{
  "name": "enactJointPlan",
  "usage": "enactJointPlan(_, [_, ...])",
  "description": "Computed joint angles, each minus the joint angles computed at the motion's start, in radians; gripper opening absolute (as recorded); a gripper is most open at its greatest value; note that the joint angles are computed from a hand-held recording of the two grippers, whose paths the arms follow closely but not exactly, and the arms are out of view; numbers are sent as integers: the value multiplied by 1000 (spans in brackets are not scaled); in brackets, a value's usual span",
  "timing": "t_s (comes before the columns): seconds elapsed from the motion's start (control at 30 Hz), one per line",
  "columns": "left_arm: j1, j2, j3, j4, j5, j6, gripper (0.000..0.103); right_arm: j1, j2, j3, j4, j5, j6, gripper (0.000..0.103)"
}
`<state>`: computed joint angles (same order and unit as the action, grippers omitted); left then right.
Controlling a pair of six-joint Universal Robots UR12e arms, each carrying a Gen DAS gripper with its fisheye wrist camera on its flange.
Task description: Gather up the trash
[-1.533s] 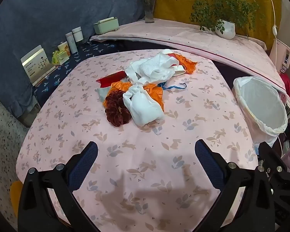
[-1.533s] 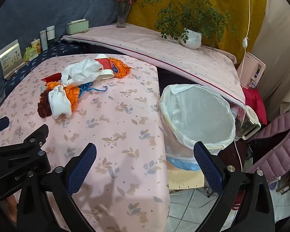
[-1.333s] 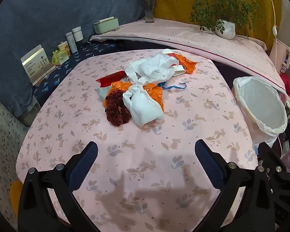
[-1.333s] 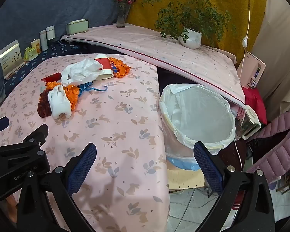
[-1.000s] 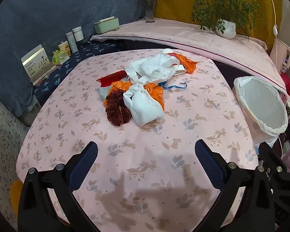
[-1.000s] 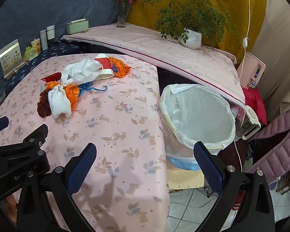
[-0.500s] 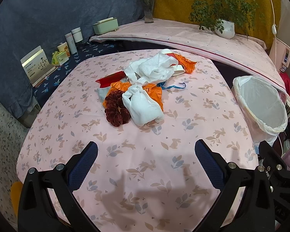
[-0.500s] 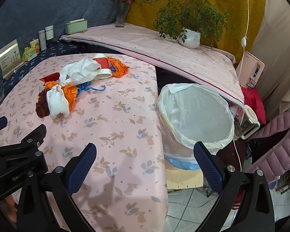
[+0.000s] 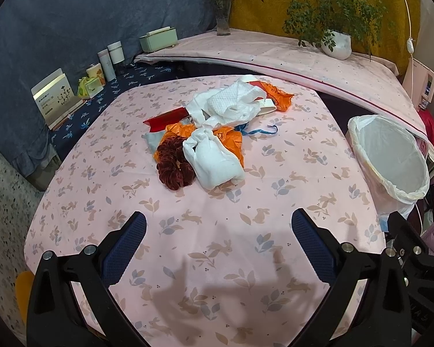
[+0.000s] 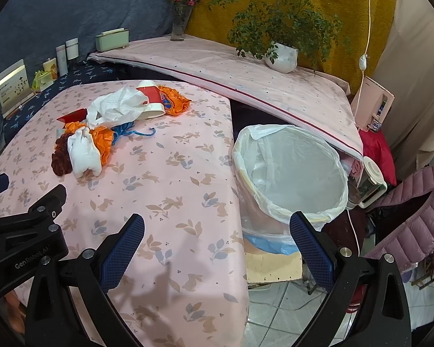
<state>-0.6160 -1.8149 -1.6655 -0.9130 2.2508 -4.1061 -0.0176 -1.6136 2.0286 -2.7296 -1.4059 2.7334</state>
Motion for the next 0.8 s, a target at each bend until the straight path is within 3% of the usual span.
enactJointPlan(0.8, [2,3,10,-6,-14,-18,96,4,1,2,-3,-19,0,96])
